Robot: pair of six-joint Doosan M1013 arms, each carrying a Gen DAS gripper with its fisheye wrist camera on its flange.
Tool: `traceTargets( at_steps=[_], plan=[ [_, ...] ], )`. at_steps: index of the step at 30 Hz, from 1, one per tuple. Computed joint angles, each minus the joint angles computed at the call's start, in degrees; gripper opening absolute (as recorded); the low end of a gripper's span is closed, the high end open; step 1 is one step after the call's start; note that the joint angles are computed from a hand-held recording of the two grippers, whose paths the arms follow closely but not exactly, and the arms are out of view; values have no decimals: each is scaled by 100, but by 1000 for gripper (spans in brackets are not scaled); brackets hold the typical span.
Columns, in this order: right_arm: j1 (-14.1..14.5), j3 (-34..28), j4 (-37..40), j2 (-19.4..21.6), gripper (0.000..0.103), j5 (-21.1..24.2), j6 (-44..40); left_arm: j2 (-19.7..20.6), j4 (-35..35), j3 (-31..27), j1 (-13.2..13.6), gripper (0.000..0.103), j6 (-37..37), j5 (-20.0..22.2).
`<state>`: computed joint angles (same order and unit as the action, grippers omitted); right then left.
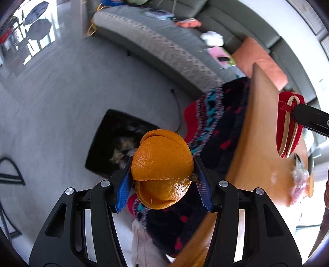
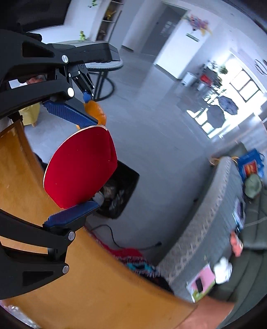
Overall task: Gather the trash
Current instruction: 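Carry the orange peel and red paddle to the black bin and release both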
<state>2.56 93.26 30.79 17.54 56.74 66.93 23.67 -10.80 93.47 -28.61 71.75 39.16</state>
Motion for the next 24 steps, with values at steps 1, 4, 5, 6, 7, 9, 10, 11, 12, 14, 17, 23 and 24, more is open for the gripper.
traceTargets(
  at_steps=[1,4,5,6,7,9,10,11,12,14,17,23,24],
  plan=[
    [65,-32,-19,49,75,4,58,15,18,1,23,55,-17,23],
    [163,-133,107,220,80,48,219,85,38,-17,124,58,-67,91],
    [192,-171,141,266,94,79,313,112,31,-34,165,70,-85,123],
    [211,-219,188,331,102,105,405,115,77,-24,201,80,-147,114],
    [233,-270,163,386,101,134,486,126,172,-30,242,96,-254,118],
    [275,-319,167,442,101,82,570,114,320,-31,279,97,-418,29],
    [303,-332,162,459,101,55,603,118,347,-40,301,97,-433,23],
    [316,-347,175,478,101,52,613,129,405,-61,320,97,-480,34],
    [321,-359,193,489,101,53,620,133,418,-64,342,97,-489,21],
    [325,-378,222,489,101,46,604,126,435,-52,372,97,-525,-4],
    [329,-364,306,476,101,1,555,140,419,-71,384,97,-534,0],
    [175,-169,551,303,101,-123,420,137,400,-128,313,97,-427,28],
    [147,-130,576,271,101,-145,409,136,378,-136,300,97,-381,27]
  ],
)
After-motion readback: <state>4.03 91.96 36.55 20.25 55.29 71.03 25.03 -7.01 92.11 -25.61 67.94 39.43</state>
